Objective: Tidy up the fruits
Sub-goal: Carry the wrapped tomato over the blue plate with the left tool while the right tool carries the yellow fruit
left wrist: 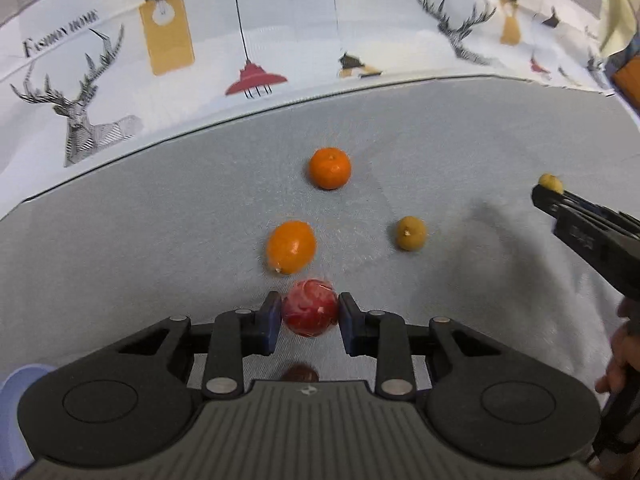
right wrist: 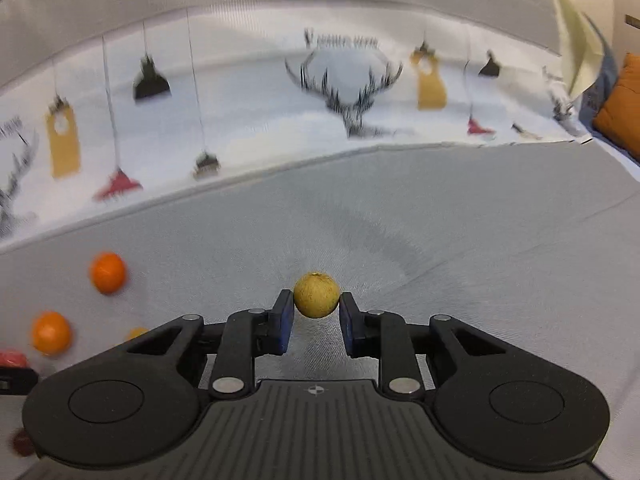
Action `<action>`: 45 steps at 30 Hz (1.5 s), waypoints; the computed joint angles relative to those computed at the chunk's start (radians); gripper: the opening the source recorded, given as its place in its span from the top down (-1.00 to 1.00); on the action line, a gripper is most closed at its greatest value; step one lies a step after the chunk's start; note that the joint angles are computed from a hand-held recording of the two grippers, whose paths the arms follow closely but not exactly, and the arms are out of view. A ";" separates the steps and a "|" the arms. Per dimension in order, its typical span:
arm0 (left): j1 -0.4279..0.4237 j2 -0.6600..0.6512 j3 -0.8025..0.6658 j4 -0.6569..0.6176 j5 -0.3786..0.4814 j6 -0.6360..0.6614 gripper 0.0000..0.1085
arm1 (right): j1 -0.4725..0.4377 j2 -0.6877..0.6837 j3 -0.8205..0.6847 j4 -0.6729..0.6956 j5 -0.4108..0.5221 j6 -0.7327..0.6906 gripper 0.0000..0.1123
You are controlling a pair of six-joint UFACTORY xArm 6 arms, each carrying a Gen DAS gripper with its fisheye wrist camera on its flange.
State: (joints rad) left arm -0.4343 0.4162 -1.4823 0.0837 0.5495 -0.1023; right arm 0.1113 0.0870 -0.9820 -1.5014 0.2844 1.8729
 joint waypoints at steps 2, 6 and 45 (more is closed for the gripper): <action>0.009 -0.081 0.079 -0.036 -0.016 0.031 0.38 | 0.029 -0.095 0.065 0.010 0.017 -0.006 0.54; 0.031 -0.227 0.209 -0.067 -0.006 0.056 0.38 | 0.132 -0.286 0.177 0.033 0.093 -0.031 0.54; 0.515 -1.327 0.878 -0.279 0.293 0.351 0.38 | 0.977 -0.464 0.054 0.229 0.477 -0.179 0.54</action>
